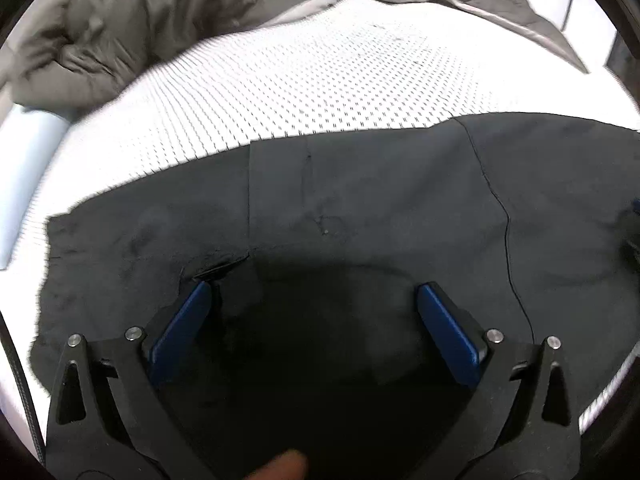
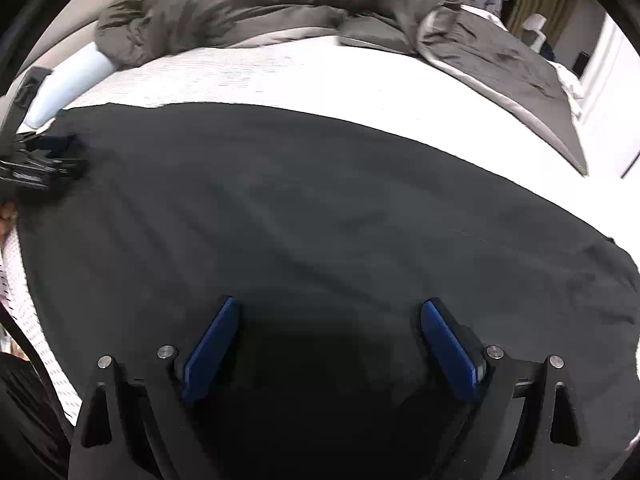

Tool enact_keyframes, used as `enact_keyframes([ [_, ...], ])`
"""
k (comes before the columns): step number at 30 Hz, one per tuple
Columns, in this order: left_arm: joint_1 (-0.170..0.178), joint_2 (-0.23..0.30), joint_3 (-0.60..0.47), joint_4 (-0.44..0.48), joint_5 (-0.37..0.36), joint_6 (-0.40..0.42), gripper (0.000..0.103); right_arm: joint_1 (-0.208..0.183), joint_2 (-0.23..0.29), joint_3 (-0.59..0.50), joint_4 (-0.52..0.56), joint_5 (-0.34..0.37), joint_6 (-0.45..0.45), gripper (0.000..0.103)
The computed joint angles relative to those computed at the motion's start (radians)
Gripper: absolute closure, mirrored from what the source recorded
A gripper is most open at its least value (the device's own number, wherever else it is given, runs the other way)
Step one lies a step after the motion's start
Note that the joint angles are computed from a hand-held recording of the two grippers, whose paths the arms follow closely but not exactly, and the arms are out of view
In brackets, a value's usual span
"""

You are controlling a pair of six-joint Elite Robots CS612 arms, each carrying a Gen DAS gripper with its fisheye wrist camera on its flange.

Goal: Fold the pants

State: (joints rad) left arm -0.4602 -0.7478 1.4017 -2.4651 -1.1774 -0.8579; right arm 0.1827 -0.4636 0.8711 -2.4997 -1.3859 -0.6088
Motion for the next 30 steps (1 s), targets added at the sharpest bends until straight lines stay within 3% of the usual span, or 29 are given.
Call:
enact_keyframes([
  [2, -0.003, -0.001, 0.000, 0.008, 0.015, 0.030, 0.002, -0.012, -0.002, 0.002, -0.013, -0.010, 0.004, 0.010],
  [7, -0.016, 0.007, -0.006, 0.011, 0.042, 0.002, 0.001, -0.058, 0.012, -0.030, -0.003, -0.012, 0.063, 0.007],
  [9, -0.020, 0.004, 0.000, -0.004, 0.049, -0.003, 0.001, -0.069, 0.024, -0.048, -0.017, -0.047, 0.099, 0.006],
  [11, -0.015, 0.005, 0.008, -0.032, 0.044, 0.006, 0.001, -0.080, 0.036, -0.060, -0.059, -0.127, 0.134, 0.005],
  [14, -0.011, 0.006, 0.013, -0.067, 0.033, 0.014, 0.001, -0.111, 0.043, -0.069, -0.087, -0.156, 0.210, 0.007],
  [16, -0.013, 0.009, 0.012, -0.080, 0.033, 0.023, 0.001, -0.126, 0.037, -0.062, -0.076, -0.117, 0.241, 0.008],
  [21, -0.023, 0.009, 0.006, -0.080, 0.053, 0.018, 0.001, -0.091, 0.029, -0.022, -0.181, -0.263, 0.172, 0.005],
  [24, -0.027, -0.003, 0.021, -0.134, 0.079, 0.030, 0.001, -0.093, 0.015, -0.010, -0.180, -0.208, 0.230, 0.005],
  [27, -0.016, -0.003, 0.015, -0.145, 0.106, 0.011, 0.001, -0.084, -0.014, 0.050, -0.286, -0.130, 0.221, 0.005],
  [30, 0.005, 0.021, -0.039, -0.074, 0.081, -0.012, 0.001, -0.068, -0.032, 0.075, -0.272, 0.008, 0.167, 0.005],
])
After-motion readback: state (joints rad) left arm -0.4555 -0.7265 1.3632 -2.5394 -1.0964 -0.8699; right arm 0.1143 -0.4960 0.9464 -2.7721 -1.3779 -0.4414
